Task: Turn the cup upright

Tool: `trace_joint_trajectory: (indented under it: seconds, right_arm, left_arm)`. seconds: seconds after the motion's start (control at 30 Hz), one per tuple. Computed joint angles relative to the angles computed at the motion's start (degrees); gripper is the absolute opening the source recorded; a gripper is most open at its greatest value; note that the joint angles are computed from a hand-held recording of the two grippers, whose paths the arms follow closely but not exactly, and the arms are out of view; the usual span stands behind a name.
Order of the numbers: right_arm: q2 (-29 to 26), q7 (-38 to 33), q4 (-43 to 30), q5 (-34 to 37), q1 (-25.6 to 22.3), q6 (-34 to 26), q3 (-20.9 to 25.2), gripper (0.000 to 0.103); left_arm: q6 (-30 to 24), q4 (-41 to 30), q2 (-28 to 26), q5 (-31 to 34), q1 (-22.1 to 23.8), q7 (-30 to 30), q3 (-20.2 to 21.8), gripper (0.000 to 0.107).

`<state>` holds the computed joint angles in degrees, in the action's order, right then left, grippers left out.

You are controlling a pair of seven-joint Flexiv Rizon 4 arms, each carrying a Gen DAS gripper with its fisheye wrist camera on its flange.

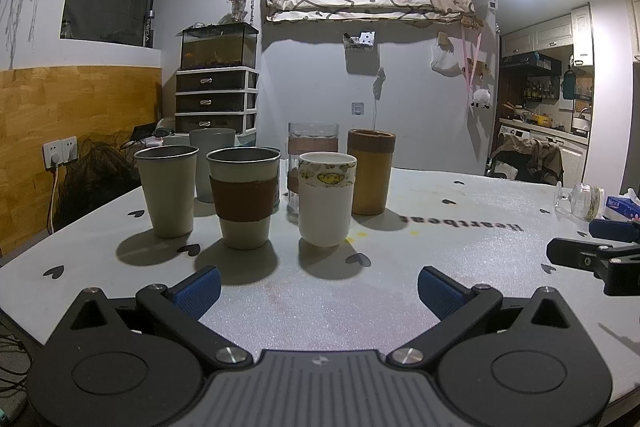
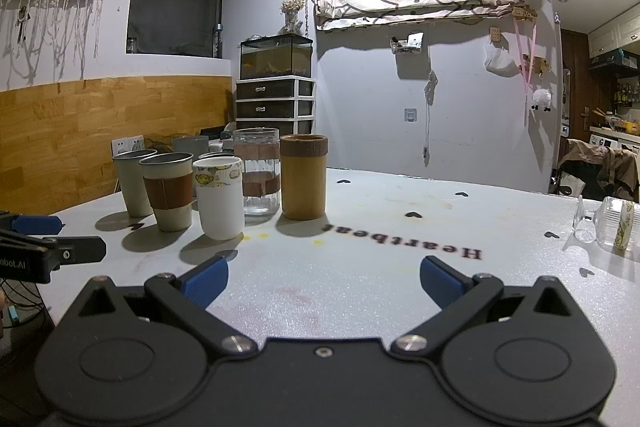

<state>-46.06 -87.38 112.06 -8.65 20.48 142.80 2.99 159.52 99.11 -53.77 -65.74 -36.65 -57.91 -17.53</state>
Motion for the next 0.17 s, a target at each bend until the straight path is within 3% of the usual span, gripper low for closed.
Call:
trace_joint_trajectory:
  seconds: [0.17]
  right_arm:
    - [0.00,0.00,0.00,-0.02,-0.03,-0.02,0.03,0.103]
  left_arm:
    - [0.04,0.22,-0.10,0.21,0.03,-0.27,0.04,0.103]
